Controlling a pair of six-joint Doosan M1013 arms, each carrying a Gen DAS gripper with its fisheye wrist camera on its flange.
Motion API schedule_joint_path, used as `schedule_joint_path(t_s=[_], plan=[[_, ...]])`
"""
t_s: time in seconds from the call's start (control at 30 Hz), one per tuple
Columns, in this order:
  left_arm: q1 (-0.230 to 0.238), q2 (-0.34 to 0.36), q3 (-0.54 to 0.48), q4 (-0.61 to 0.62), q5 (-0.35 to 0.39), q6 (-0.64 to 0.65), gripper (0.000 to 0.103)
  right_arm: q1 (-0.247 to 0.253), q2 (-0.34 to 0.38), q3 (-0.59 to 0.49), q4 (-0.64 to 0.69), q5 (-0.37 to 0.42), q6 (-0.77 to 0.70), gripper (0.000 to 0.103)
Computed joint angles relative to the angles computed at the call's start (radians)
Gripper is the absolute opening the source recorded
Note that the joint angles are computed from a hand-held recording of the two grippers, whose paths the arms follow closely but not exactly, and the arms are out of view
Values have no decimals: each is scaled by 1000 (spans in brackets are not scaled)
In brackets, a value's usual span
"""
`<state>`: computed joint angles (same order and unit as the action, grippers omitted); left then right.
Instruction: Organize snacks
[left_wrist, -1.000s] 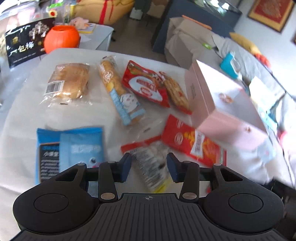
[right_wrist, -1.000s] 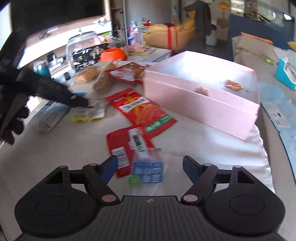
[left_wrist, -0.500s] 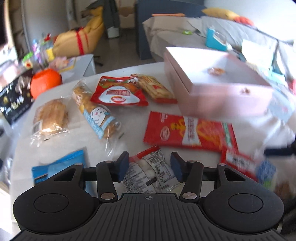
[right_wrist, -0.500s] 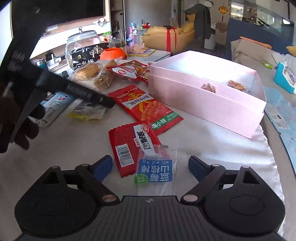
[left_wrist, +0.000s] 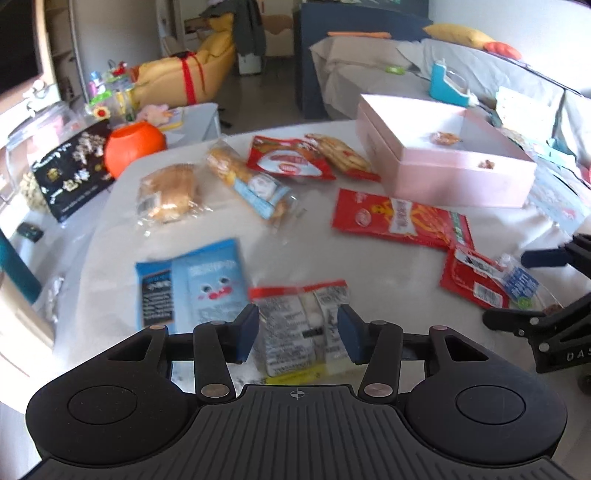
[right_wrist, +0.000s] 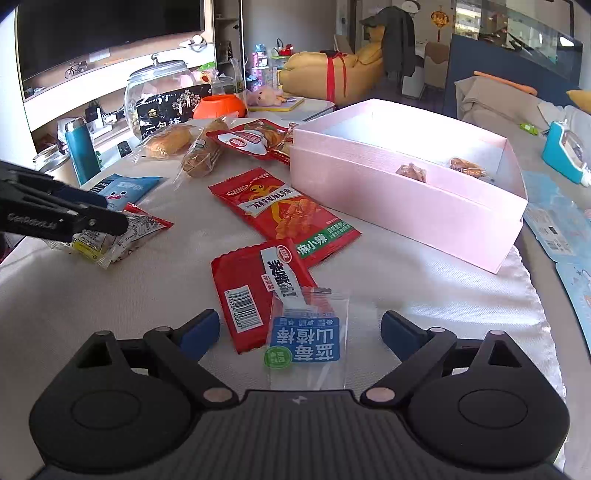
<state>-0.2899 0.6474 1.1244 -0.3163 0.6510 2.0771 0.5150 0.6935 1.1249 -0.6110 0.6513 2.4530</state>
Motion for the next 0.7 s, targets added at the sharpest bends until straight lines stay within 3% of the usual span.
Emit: schedule_joint_path(t_s=[0.23,0.53,0.7], plan=[[-7,32,-38,-109,42,62,51,2,1,1,-7,2,10,95],[-22,61,-83,-152,72,97,51,1,0,1,-6,2,10,96],[-33,73,-96,-145,44,124,56,1,0,1,-7,2,11,96]])
